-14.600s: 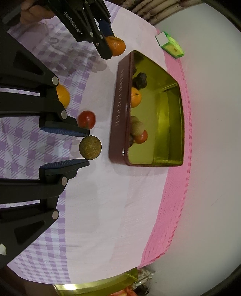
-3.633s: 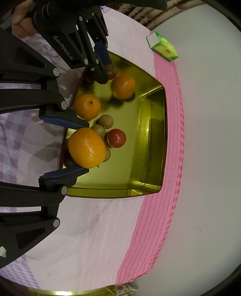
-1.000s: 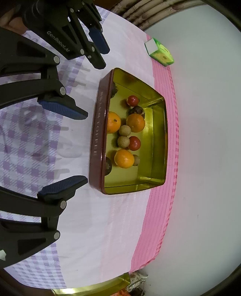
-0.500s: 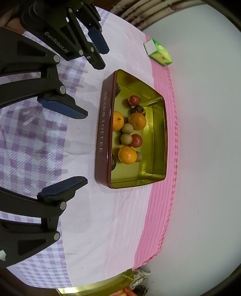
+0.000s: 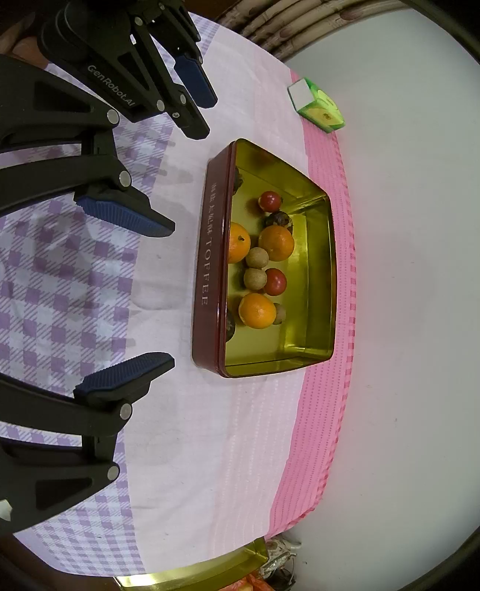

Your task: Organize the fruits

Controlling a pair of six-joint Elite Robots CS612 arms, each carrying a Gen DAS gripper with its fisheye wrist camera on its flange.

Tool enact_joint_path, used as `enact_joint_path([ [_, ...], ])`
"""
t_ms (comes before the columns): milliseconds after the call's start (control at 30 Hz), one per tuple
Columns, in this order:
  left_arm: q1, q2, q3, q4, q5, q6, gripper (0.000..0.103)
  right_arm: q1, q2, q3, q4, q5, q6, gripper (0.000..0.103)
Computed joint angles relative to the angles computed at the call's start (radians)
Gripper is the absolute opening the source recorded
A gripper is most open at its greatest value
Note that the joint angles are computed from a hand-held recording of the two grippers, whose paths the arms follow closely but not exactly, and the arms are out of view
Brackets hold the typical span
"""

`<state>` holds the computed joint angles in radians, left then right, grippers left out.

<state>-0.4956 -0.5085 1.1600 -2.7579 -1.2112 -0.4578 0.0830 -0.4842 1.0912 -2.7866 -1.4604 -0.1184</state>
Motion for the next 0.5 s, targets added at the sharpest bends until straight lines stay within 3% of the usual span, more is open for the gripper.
enact_joint_path([
  [500,-0.001,0.0,-0.001,0.006,-0.002,-0.006,0.035,0.0,0.003,-0.007,0.017,0.001,0.004,0.062],
])
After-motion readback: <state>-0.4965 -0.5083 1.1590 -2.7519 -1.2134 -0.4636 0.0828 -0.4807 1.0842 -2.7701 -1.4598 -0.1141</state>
